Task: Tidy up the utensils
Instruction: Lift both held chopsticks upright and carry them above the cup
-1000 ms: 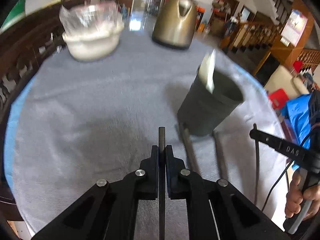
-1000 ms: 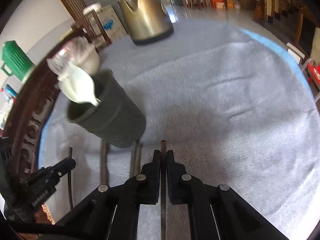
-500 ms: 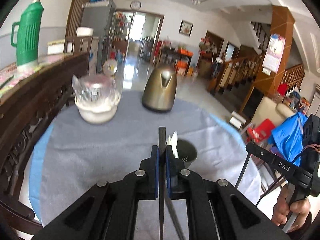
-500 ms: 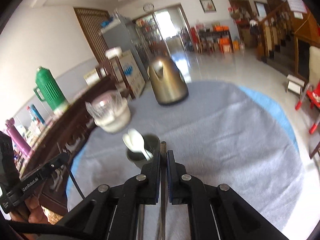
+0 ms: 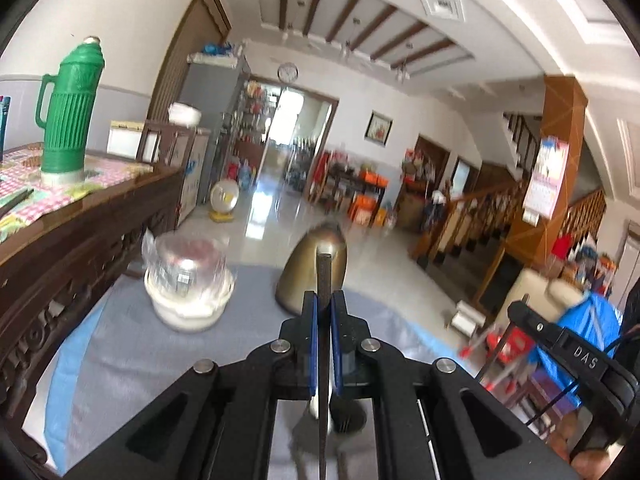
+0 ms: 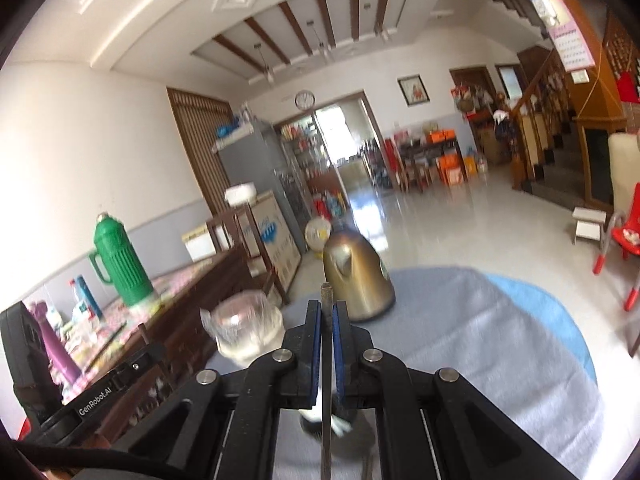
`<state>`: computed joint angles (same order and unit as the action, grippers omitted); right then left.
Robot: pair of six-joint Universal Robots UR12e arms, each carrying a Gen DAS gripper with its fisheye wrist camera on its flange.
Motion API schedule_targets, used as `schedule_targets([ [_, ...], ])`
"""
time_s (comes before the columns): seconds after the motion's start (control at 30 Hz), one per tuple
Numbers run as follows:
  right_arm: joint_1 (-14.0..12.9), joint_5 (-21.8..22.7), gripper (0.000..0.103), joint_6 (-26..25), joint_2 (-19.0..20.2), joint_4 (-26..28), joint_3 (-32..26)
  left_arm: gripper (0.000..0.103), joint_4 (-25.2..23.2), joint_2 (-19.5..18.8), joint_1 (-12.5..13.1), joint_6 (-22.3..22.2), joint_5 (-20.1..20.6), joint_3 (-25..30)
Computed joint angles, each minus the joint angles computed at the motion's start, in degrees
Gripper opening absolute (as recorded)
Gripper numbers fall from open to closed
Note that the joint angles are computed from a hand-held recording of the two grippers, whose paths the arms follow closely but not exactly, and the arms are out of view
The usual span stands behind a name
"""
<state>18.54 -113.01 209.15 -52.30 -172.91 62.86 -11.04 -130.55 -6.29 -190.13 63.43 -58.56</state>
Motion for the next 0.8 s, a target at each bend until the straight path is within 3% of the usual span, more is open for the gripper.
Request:
schedule_targets([
  [0.17, -0.01, -3.09, 0.006, -1.37, 3.25, -1.36, -6.13, 0.006, 4.46, -3.36, -0.61, -5.40, 2.67, 5.51],
  [0.27, 0.16, -6.18, 0.006, -2.62, 5.78, -2.62, -9.84, 0.006, 4.71, -5.37, -0.99, -8.15, 3.16, 8.56],
  [0.43, 0.54, -10.73, 0.006, -5.66, 10.25, -1.82, -15.78, 0.006, 6.26, -7.67, -2.26, -7.42, 7.08, 10.38],
  [0.67, -0.17, -6.93, 0.006, -3.82, 10.28, 2.73, -14.13, 0.007, 2.81, -8.60, -3.43, -2.61, 8.86, 8.81],
  [0.8, -0.96, -1.34, 0.008, -1.60, 7.90, 3.68, -9.78, 0.007, -0.07, -7.23, -3.27, -0.16, 7.33, 6.57],
])
